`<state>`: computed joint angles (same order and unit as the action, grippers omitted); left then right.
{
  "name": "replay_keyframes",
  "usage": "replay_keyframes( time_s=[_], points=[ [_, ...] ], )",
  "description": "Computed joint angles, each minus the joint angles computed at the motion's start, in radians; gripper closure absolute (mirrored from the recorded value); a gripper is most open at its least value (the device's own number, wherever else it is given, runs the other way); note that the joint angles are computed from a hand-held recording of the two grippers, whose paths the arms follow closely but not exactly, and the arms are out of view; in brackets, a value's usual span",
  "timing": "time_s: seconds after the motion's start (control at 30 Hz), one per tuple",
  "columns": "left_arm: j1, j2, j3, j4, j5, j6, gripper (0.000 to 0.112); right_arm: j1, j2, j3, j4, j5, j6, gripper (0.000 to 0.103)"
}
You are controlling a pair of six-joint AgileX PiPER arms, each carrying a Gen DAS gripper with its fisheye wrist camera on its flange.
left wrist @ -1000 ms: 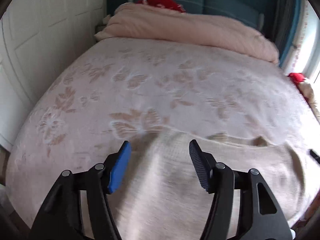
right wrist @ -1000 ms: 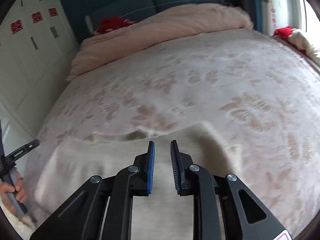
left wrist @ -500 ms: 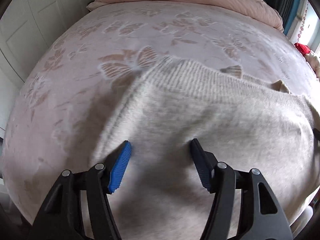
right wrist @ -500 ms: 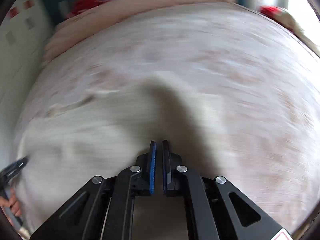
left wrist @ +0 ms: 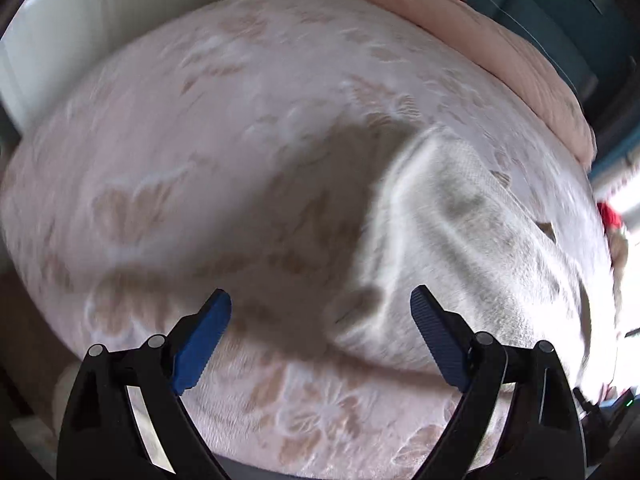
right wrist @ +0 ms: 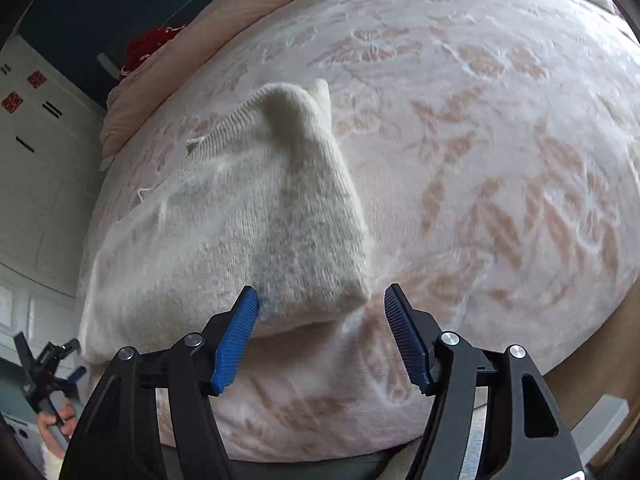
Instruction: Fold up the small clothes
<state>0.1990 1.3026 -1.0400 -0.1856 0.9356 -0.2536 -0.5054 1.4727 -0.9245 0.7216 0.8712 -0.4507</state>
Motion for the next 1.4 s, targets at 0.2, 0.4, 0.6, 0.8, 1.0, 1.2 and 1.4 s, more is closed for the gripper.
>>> replay_keyframes(
  time_s=[0.2, 0.4, 0.6, 0.8, 1.0, 1.2, 1.4],
  points=[
    [-0.033, 0.101, 0.016, -0.129, -0.065, 0.012, 0.033, 0.048, 0.09, -0.048, 0.187, -0.008, -0.018, 0.076],
    [0.015, 0.05, -0.19, -0.152, 0.153, 0.027, 0.101, 0.046, -0.055, -0.271, 0.087, 0.217, 0.041, 0.087],
    [-0.005, -0.026, -0.085, 0.037, 0.251, 0.041, 0.1, 0.033, -0.026, -0.092, -0.192, 0.169, 0.032, 0.085],
    [0.024, -0.085, -0.012, 0.001, 0.19, 0.114, 0.091, -0.059, -0.117, -0.1, -0.207, 0.174, 0.091, 0.061],
    [-0.095, 0.074, -0.312, 0.138, 0.109, 0.037, 0.045, 0.139, 0.071, -0.421, -0.299, 0.076, 0.19, 0.035],
    [-0.155, 0.433, -0.485, 0.103, 0.102, -0.05, 0.045, 0.321, 0.429, -0.707, -0.502, 0.036, 0.329, 0.035],
    [-0.168, 0.409, -0.407, 0.104, 0.031, -0.018, 0.097, 0.277, 0.388, -0.658, -0.313, -0.014, 0.217, 0.096]
  ],
)
